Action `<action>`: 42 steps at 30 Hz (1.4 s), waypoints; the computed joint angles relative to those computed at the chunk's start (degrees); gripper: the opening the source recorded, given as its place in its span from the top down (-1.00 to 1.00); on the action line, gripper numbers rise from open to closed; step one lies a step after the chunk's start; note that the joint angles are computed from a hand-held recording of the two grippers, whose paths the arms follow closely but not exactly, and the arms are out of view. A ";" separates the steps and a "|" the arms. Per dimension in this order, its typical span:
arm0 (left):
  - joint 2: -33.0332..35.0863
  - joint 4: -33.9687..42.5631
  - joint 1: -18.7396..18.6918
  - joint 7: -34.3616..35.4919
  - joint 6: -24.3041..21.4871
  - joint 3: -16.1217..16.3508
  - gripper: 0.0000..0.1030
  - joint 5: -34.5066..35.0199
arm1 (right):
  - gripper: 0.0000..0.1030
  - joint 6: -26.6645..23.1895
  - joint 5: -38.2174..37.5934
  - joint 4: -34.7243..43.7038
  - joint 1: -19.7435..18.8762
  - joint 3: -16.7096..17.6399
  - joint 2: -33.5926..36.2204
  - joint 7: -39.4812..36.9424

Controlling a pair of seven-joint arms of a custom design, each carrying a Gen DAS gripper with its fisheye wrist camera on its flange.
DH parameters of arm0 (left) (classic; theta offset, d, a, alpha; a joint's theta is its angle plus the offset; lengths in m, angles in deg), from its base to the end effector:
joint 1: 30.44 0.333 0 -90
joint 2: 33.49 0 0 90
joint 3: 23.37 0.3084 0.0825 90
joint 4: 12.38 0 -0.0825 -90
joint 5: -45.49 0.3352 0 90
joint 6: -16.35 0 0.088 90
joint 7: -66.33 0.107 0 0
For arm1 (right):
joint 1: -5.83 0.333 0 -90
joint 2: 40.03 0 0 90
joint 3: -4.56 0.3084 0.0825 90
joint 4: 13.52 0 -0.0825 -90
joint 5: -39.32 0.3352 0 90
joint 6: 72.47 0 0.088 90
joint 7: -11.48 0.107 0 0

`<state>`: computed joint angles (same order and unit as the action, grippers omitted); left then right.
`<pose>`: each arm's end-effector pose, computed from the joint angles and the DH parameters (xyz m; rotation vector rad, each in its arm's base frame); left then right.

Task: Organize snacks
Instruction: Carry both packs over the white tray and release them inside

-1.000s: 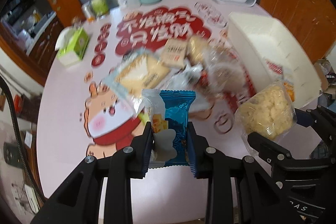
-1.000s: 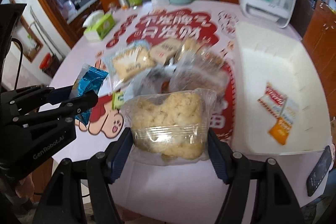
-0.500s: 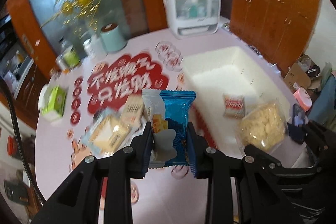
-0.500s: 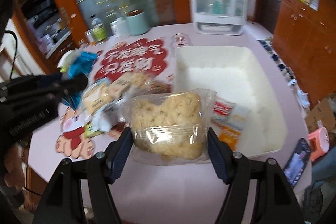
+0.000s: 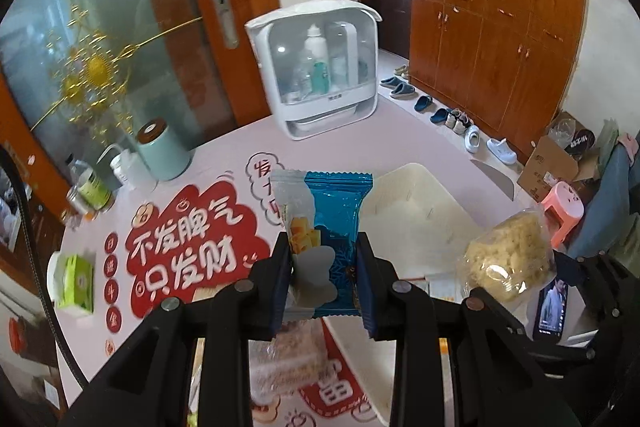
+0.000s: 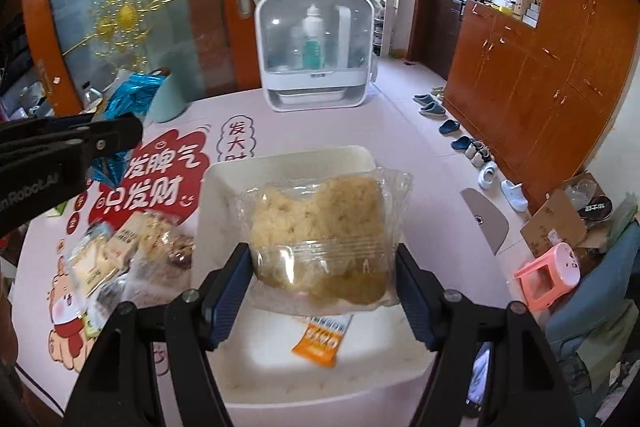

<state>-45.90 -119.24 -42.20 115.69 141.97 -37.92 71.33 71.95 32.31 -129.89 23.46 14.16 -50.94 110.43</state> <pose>0.4378 -0.2158 0.6628 -1.8415 1.7070 -0.5452 0.4444 0.2382 0.6122 -2.1206 1.4031 -0.5621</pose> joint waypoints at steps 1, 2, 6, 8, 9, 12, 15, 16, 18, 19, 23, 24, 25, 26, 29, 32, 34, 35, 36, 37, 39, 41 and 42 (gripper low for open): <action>1.28 1.10 0.10 0.08 -0.22 -0.19 0.45 0.56 | -0.37 -0.38 -0.36 0.86 -0.19 -0.03 0.97 0.03; 2.63 2.29 0.13 0.20 -0.59 -0.33 0.45 1.18 | -0.38 -0.78 -0.63 1.53 -0.27 -0.10 1.77 0.17; 8.05 6.46 -0.25 1.13 -2.78 -0.01 0.40 2.79 | -0.41 -1.52 1.17 3.47 0.17 -1.23 4.44 -0.41; 9.21 6.94 -0.61 1.68 -2.97 0.39 -0.11 2.71 | -0.52 -0.81 0.40 3.66 0.22 -1.47 5.54 0.08; 9.75 6.98 -0.75 1.67 -3.24 0.53 -0.70 2.93 | -0.58 -0.49 -0.83 3.52 0.26 -1.40 5.82 0.93; 8.80 4.63 -1.06 -0.21 -1.87 0.71 -0.92 5.35 | -0.78 0.63 -3.69 2.25 0.68 -1.29 5.78 2.07; 8.11 3.30 -1.14 0.28 -2.47 0.98 -0.92 3.92 | -0.85 1.63 -3.46 0.82 1.18 -1.39 5.18 0.89; 7.77 2.83 -1.08 0.16 -2.68 1.06 -0.92 3.51 | -0.85 1.57 -3.44 0.55 1.30 -1.31 5.00 0.64; 6.55 1.19 -0.97 -0.36 -2.59 1.16 -0.92 2.79 | -0.85 1.20 -2.72 0.15 1.59 -1.20 4.65 -0.01; 6.01 0.56 -0.88 -0.48 -2.55 1.15 -0.92 2.70 | -0.85 0.90 -1.92 0.13 1.77 -1.20 4.55 -0.56; 3.37 -2.15 -0.41 -0.91 -2.42 1.04 -0.92 2.91 | -0.85 0.00 0.89 -0.24 2.33 -1.03 3.95 -1.79; 2.44 -2.95 -0.33 -1.08 -2.55 0.99 -0.92 2.78 | -0.85 -0.39 1.72 -0.38 2.49 -1.01 3.65 -2.07; 1.67 -3.59 -0.27 -1.12 -2.69 0.93 -0.92 2.54 | -0.85 -0.67 2.14 -0.33 2.58 -0.89 3.53 -2.09; 1.20 -3.79 -0.20 -1.15 -2.96 0.80 -0.92 2.42 | -0.85 -0.84 3.01 -0.45 2.76 -0.88 3.28 -2.43; -1.71 -5.91 -0.14 -1.64 -3.30 0.36 -0.92 2.34 | -0.85 -1.45 6.51 -0.93 3.24 -0.97 2.27 -3.35; -5.49 -8.50 -0.24 -2.15 -4.13 -0.31 -0.92 2.62 | -0.85 -0.90 10.63 -2.45 3.77 -1.22 0.40 -5.52; -7.52 -9.56 -0.24 -2.41 -4.93 -0.69 -0.92 2.57 | -0.85 -1.08 11.67 -3.11 3.85 -0.93 -0.72 -6.24; -8.41 -9.94 -0.24 -2.43 -5.35 -0.83 -0.92 2.51 | -0.85 -1.35 11.40 -3.32 3.74 -0.59 -1.19 -6.13; -9.97 -10.79 -0.35 -2.53 -5.91 -0.98 -0.92 2.32 | -0.85 -1.49 11.21 -3.78 3.75 -0.28 -1.93 -6.19; -11.10 -11.37 -0.36 -2.66 -6.32 -1.08 -0.92 2.16 | -0.85 -1.36 11.45 -4.16 3.80 -0.21 -2.43 -6.56; -14.18 -12.91 -0.41 -3.14 -7.31 -1.18 -0.92 1.63 | -0.85 -0.95 11.74 -5.28 3.90 0.09 -3.95 -7.14; -16.82 -14.21 -0.40 -3.60 -8.22 -1.25 -0.92 1.02 | -0.85 -0.39 11.66 -6.24 3.75 0.44 -5.15 -7.31; -18.96 -15.31 -0.44 -4.04 -9.03 -1.27 -0.92 0.59 | -0.85 -0.04 11.86 -6.95 3.81 0.52 -5.94 -7.62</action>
